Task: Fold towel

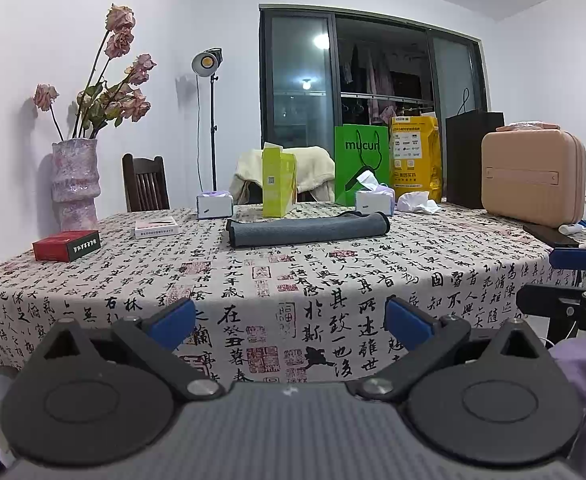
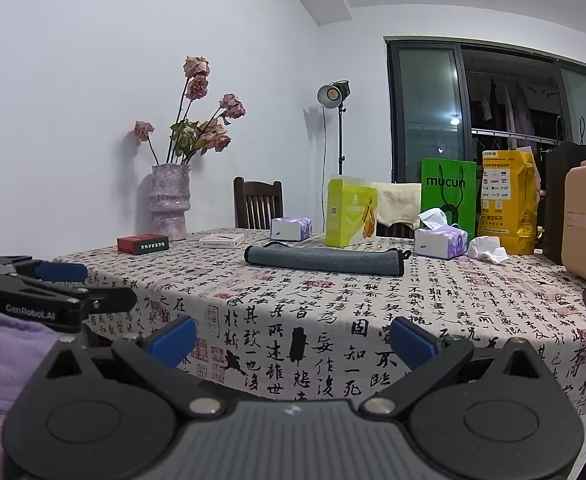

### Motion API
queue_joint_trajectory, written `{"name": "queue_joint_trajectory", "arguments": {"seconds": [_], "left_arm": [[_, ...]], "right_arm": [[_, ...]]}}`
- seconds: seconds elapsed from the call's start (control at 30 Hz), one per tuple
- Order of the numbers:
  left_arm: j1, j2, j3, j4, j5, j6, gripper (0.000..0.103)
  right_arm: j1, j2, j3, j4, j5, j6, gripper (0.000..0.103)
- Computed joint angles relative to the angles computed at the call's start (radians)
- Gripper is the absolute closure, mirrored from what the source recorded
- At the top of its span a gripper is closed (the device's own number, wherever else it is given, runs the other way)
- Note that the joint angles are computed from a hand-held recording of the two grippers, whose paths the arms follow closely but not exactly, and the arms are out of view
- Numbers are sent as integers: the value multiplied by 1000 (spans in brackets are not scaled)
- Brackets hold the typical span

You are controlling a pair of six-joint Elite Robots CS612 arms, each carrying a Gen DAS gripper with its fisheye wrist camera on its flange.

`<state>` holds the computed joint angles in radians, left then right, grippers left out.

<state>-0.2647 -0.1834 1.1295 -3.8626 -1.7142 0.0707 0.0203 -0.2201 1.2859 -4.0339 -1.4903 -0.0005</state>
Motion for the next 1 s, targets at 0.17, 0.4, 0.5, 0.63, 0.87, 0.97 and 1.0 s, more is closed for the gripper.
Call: {"name": "queue_joint_trajectory", "arguments": {"seconds": [0.17,0.4,0.5,0.63,0.87,0.97,1.0], "left_arm": [[0,0,0,0,0,1,0],[0,-2,1,-4,4,5,0],[0,-1,0,-11,7,10,0],[0,-1,0,-11,7,11,0],[0,0,-2,-7,0,14,0],[-1,0,-3,-5,3,14,0],[0,0,-5,-1,1,12,0]], "right_arm": [[0,1,-1,-1,-1,0,0],[0,1,-2,-4,-2,-2,0],[1,2,-3,-11,-5,-6,0],[1,4,-4,-15,-5,-8,0],[-2,5,-6,-17,1,-8,0],[-2,6,-7,-21,0,-12,0],[-1,7,-8,-23,-1,-14,0]]}}
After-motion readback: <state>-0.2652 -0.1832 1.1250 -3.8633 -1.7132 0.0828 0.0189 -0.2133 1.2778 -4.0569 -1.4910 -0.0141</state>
